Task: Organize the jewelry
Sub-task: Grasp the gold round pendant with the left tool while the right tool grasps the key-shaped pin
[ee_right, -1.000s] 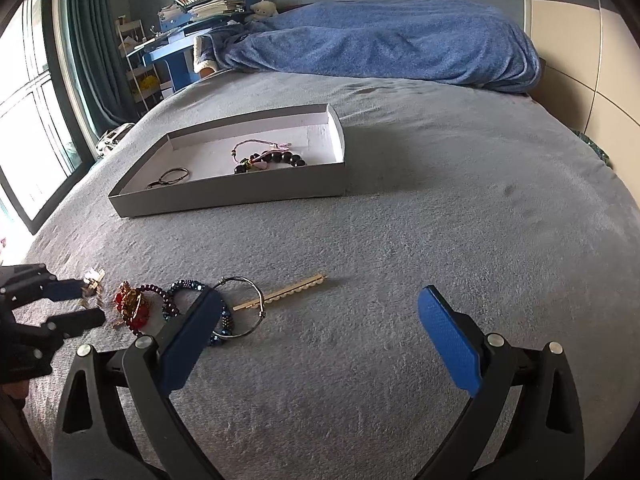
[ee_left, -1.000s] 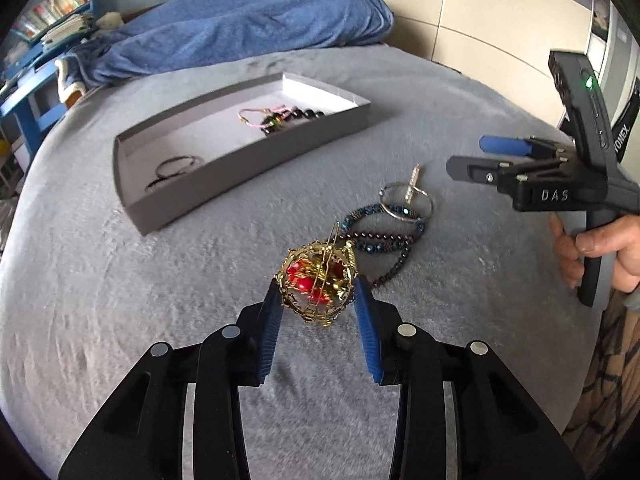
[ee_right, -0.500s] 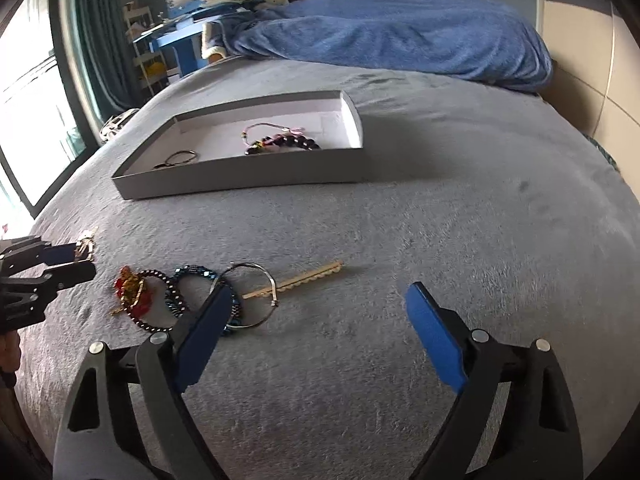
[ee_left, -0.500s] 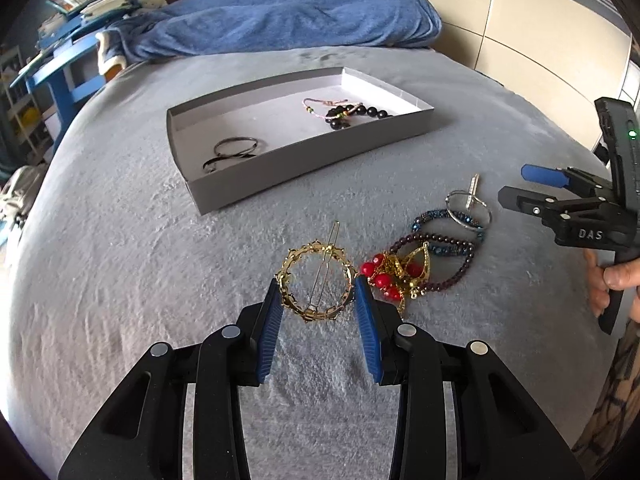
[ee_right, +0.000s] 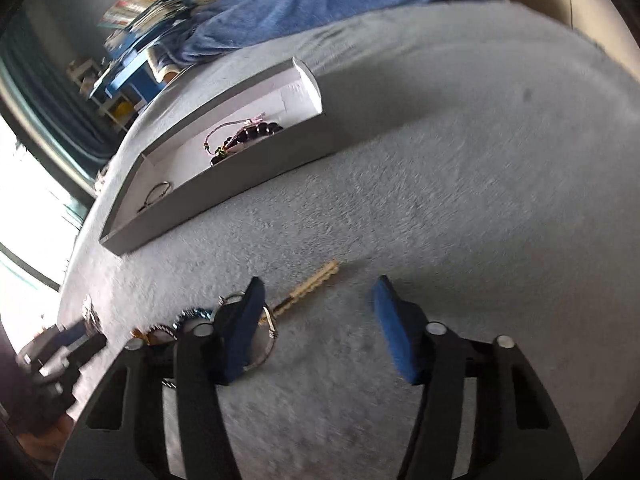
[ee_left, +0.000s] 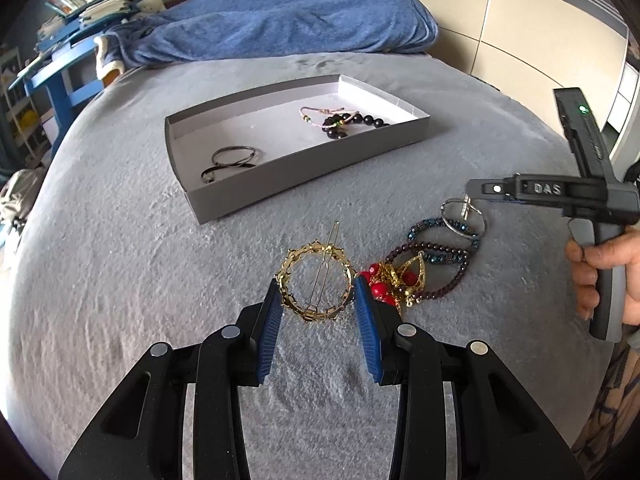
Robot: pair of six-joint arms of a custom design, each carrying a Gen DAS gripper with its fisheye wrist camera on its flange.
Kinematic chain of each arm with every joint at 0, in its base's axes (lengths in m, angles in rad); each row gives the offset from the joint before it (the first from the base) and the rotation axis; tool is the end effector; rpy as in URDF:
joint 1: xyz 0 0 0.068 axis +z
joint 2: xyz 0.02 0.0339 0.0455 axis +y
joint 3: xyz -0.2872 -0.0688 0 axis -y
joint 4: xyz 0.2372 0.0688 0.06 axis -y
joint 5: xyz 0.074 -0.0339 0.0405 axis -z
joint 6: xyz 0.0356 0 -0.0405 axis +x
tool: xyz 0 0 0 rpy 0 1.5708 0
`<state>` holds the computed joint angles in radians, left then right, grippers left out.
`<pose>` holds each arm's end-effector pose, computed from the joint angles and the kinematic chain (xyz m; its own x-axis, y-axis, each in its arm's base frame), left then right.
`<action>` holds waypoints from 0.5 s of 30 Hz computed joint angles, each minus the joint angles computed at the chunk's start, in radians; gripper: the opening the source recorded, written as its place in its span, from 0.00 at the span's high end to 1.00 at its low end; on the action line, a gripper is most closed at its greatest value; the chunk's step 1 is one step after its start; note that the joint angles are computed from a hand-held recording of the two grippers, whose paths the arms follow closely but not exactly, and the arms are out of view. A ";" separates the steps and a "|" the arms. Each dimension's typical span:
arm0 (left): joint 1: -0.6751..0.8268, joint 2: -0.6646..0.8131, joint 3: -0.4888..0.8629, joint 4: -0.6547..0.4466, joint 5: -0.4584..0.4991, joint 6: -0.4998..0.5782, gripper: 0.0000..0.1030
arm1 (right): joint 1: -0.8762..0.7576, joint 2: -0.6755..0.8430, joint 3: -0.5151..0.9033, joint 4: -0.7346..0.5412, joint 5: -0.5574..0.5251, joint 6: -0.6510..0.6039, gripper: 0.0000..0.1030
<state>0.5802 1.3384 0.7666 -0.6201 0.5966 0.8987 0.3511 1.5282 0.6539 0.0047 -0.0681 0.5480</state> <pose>0.1984 0.1061 0.2190 -0.7027 0.3134 -0.6388 0.4339 0.9003 -0.0356 0.2589 0.0974 0.1733 -0.8126 0.2559 -0.5236 0.0457 0.9237 0.3805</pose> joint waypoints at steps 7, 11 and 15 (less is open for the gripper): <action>0.005 0.004 0.003 -0.003 0.005 0.003 0.63 | 0.015 0.074 0.063 -0.012 -0.019 0.039 0.85; 0.006 0.007 0.011 -0.006 0.012 0.000 0.63 | 0.015 0.086 0.067 0.014 -0.015 0.037 0.94; 0.005 0.011 0.022 -0.010 0.020 -0.009 0.63 | 0.003 0.056 0.054 0.052 0.011 0.047 0.94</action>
<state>0.5854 1.3491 0.7890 -0.6301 0.6164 0.8899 0.3538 1.5843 0.7075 0.0565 -0.0573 0.5949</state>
